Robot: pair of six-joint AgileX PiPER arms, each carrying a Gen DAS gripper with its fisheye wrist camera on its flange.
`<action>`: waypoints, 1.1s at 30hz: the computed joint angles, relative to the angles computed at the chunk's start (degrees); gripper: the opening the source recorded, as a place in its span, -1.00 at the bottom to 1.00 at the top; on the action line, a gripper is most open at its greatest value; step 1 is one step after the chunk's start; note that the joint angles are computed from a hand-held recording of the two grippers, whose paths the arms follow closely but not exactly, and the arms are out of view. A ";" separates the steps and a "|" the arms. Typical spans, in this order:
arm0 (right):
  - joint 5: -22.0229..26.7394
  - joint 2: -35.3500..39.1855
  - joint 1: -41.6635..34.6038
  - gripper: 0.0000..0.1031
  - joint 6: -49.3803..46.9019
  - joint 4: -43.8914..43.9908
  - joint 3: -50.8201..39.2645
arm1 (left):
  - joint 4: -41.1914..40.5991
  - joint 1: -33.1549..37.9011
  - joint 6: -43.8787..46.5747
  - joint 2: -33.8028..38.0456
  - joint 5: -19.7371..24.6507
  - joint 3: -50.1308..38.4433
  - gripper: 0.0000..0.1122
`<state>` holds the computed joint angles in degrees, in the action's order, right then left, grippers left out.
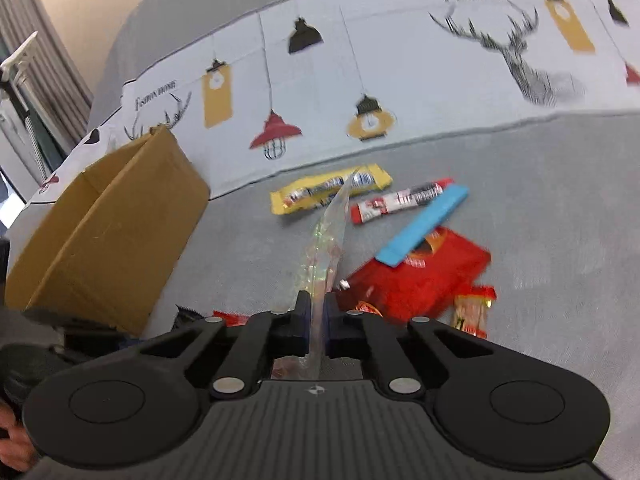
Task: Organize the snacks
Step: 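Carry the chocolate bar and candy bag into the box and release both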
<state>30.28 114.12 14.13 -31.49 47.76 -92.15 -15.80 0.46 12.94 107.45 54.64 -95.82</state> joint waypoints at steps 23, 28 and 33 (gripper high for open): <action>-9.45 -19.98 21.66 -0.99 61.98 -60.32 2.25 | -18.50 20.57 10.08 -18.03 6.21 -2.58 -0.32; -4.67 -17.02 28.33 -0.99 66.02 -65.95 -7.77 | -24.57 30.93 13.73 -20.80 9.71 -5.33 -0.32; 0.17 -11.87 33.71 -0.99 63.27 -64.88 -20.75 | -31.70 41.61 16.45 -21.28 13.71 -10.02 -0.32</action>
